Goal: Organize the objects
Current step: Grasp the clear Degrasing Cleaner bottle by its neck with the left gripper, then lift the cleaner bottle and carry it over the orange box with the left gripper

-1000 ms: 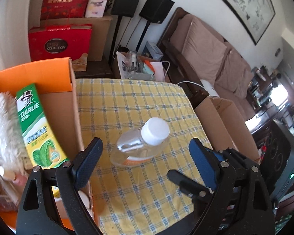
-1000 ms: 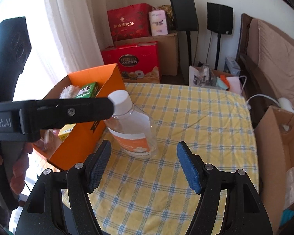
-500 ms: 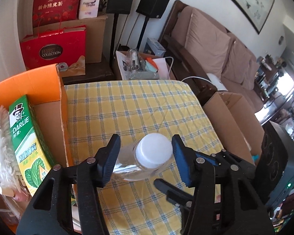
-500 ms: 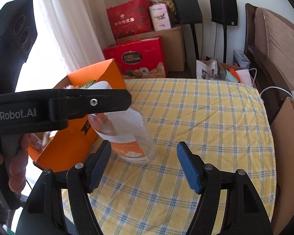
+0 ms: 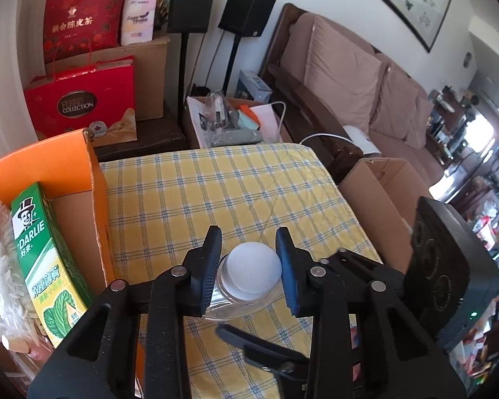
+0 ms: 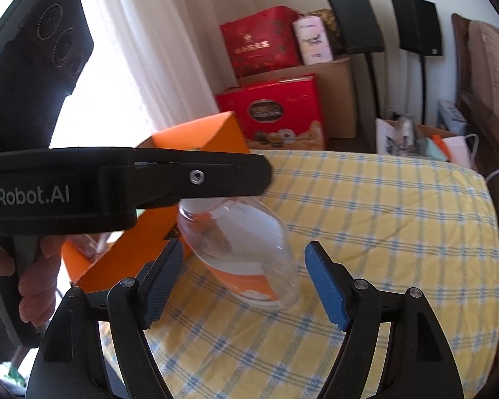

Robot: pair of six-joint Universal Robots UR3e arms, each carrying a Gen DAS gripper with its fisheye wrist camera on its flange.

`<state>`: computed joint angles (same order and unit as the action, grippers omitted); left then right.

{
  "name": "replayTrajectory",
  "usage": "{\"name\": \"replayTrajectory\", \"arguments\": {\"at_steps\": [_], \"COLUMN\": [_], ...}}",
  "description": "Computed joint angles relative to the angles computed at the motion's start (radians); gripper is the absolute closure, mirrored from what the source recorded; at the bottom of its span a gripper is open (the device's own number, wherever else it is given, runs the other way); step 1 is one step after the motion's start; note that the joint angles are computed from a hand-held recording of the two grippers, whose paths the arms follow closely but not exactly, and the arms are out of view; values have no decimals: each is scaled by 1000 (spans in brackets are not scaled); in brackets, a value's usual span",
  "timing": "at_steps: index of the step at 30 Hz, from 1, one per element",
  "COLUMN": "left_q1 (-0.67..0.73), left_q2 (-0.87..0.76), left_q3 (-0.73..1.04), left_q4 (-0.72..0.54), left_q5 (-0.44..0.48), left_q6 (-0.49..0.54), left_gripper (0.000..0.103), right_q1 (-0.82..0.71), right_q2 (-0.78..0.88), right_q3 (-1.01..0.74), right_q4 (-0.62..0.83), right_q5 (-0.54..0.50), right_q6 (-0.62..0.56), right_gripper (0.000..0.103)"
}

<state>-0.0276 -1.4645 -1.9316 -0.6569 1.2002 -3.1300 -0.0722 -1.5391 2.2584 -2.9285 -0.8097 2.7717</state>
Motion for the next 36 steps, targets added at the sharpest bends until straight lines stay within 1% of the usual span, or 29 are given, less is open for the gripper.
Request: {"name": "replayTrajectory", "arguments": {"at_steps": [2, 4, 10, 14, 16, 21, 22, 24, 25, 26, 27, 29, 31, 32, 33, 34, 35, 36], "left_q1": [1, 5, 31, 32, 35, 62, 71, 86, 88, 79, 67, 60, 73, 87, 101, 119, 132, 146], "left_q2": [0, -2, 15, 28, 36, 65, 73, 88, 93, 91, 87, 69, 69, 76, 86, 97, 105, 114], "left_q3": [2, 5, -3, -21, -25, -10, -3, 12, 23, 37, 47, 71, 66, 54, 39, 24, 13, -3], "left_q4": [-3, -7, -22, -8, -11, -57, -73, -103, -113, -115, -111, -131, -140, -141, -140, -145, -156, -161], "left_q5": [-9, -15, -43, -38, -38, -76, -91, -121, -124, -105, -82, -66, -60, -63, -70, -74, -82, -92], "left_q6": [6, 10, 13, 7, 11, 22, 28, 39, 44, 40, 38, 52, 46, 47, 49, 51, 60, 70], "left_gripper": [72, 73, 75, 76, 76, 77, 79, 89, 100, 102, 102, 102, 99, 91, 86, 69, 56, 52], "right_q1": [5, 9, 34, 62, 70, 83, 84, 90, 99, 112, 127, 161, 181, 188, 187, 186, 185, 185], "right_q2": [18, 27, 12, 12, 14, 3, 1, -3, -4, -3, 2, 24, 57, 74, 79, 83, 87, 87], "right_q3": [2, 2, 10, 14, 6, -26, -35, -59, -71, -88, -101, -128, -144, -148, -141, -135, -137, -138], "right_q4": [-30, -46, -60, -95, -88, -58, -48, -27, -21, -12, -8, -7, -17, -27, -41, -58, -58, -55], "right_q5": [9, 10, -18, -54, -57, -57, -54, -52, -60, -73, -91, -137, -157, -166, -162, -160, -156, -155], "right_q6": [2, 14, 25, 52, 68, 91, 94, 99, 100, 99, 96, 95, 111, 121, 127, 136, 143, 144], "right_gripper": [26, 30, 38, 40, 40, 43, 44, 47, 50, 51, 52, 53, 53, 53, 54, 54, 54, 54]}}
